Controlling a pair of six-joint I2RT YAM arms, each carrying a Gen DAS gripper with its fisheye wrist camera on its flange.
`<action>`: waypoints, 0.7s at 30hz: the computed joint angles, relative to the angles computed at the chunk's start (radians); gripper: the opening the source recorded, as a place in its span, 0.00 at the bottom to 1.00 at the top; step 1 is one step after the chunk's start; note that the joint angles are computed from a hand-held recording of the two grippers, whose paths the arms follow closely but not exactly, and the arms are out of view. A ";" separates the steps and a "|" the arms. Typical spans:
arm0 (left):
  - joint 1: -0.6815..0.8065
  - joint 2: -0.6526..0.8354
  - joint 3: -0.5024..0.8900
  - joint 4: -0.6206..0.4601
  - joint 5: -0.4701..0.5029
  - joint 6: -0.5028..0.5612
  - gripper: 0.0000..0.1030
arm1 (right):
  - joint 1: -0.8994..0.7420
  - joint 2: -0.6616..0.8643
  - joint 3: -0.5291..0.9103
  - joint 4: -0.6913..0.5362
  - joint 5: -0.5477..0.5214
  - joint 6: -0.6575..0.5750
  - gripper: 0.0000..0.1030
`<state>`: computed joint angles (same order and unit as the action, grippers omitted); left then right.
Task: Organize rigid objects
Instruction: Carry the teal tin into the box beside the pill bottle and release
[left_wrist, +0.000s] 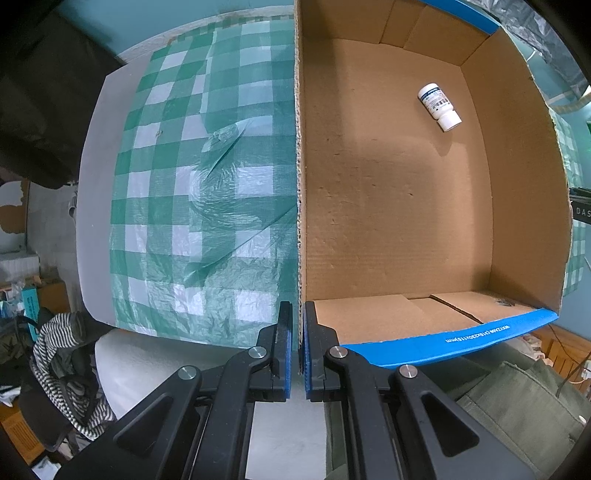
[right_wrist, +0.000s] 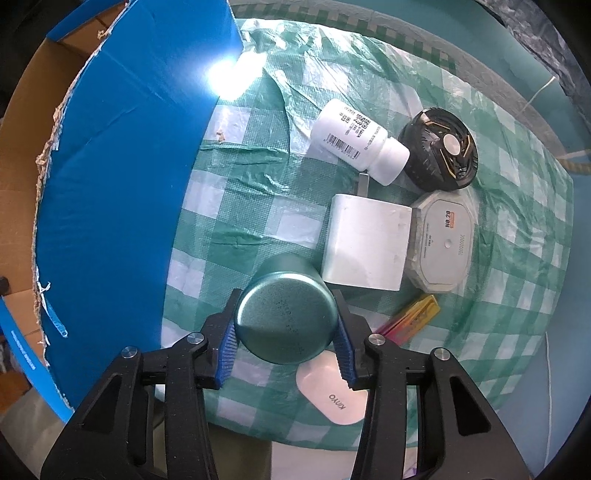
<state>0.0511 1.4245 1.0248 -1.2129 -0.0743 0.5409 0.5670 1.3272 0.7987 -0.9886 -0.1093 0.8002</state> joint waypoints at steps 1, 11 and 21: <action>-0.001 -0.001 -0.001 0.000 0.000 -0.002 0.05 | -0.003 -0.005 0.001 -0.003 -0.003 -0.001 0.43; -0.005 -0.002 -0.004 -0.001 0.001 -0.011 0.05 | -0.041 -0.050 0.038 -0.072 -0.006 -0.032 0.43; -0.015 -0.001 -0.009 0.003 -0.004 -0.015 0.05 | -0.064 -0.057 0.158 -0.183 0.015 -0.069 0.43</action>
<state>0.0360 1.4236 1.0153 -1.2103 -0.0784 0.5262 0.5025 1.2706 0.9568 -1.1718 -0.0944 0.7312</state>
